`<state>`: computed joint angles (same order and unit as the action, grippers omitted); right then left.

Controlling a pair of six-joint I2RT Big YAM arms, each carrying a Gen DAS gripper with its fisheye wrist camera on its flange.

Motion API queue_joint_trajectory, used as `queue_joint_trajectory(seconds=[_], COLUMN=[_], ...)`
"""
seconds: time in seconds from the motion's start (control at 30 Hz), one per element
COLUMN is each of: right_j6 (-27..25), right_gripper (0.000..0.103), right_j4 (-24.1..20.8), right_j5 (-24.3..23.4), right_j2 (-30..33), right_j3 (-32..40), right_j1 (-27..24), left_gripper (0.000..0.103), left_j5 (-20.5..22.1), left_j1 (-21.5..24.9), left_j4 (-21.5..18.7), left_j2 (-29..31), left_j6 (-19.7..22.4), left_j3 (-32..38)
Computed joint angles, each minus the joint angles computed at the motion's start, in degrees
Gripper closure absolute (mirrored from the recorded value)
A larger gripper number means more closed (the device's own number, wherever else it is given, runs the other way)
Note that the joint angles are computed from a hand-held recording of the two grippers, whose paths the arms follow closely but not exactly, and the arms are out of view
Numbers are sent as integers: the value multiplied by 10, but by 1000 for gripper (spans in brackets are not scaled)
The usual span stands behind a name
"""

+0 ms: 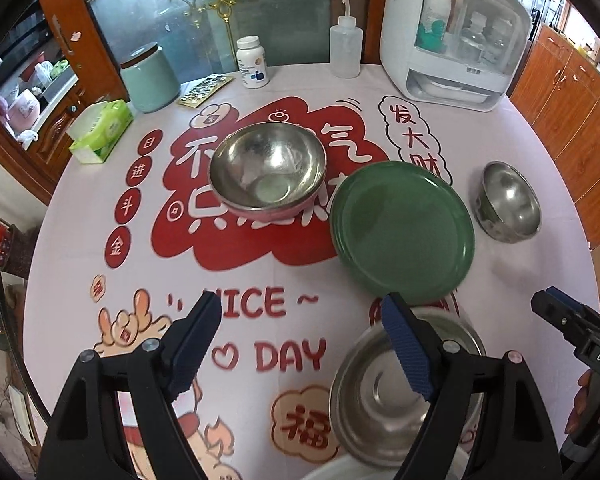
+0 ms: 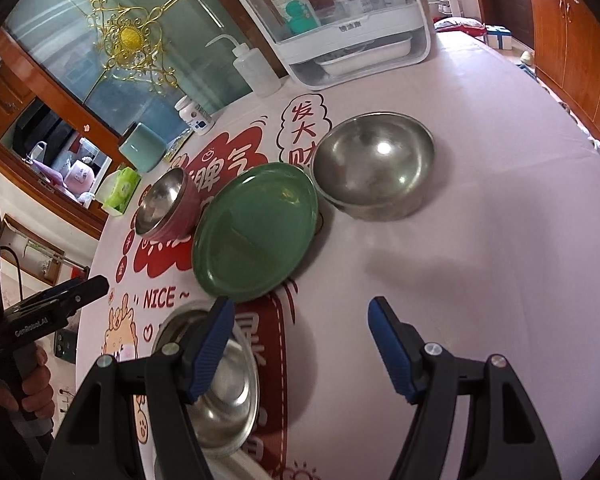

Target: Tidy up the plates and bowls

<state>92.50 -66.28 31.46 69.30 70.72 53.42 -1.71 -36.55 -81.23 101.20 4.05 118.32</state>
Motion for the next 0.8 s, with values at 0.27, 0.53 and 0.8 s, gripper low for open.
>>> queue_joint_trajectory(seconds=[0.27,0.53,0.8], right_j6=[-40,-70,-89], right_gripper=[33,33,33], right_j4=[71,141,187], right_j5=[-31,-36,-24], right_j2=[-3,6,22], right_j3=[-39,-69,-78], right_j1=[-41,-60,-64], left_gripper=[22,22,22], left_j5=[12,38,80], left_j1=[-2,0,0], left_j4=[-1,31,81], left_j2=[52,69,75], left_j6=[-16,-23,-16], left_j3=[41,29,-2])
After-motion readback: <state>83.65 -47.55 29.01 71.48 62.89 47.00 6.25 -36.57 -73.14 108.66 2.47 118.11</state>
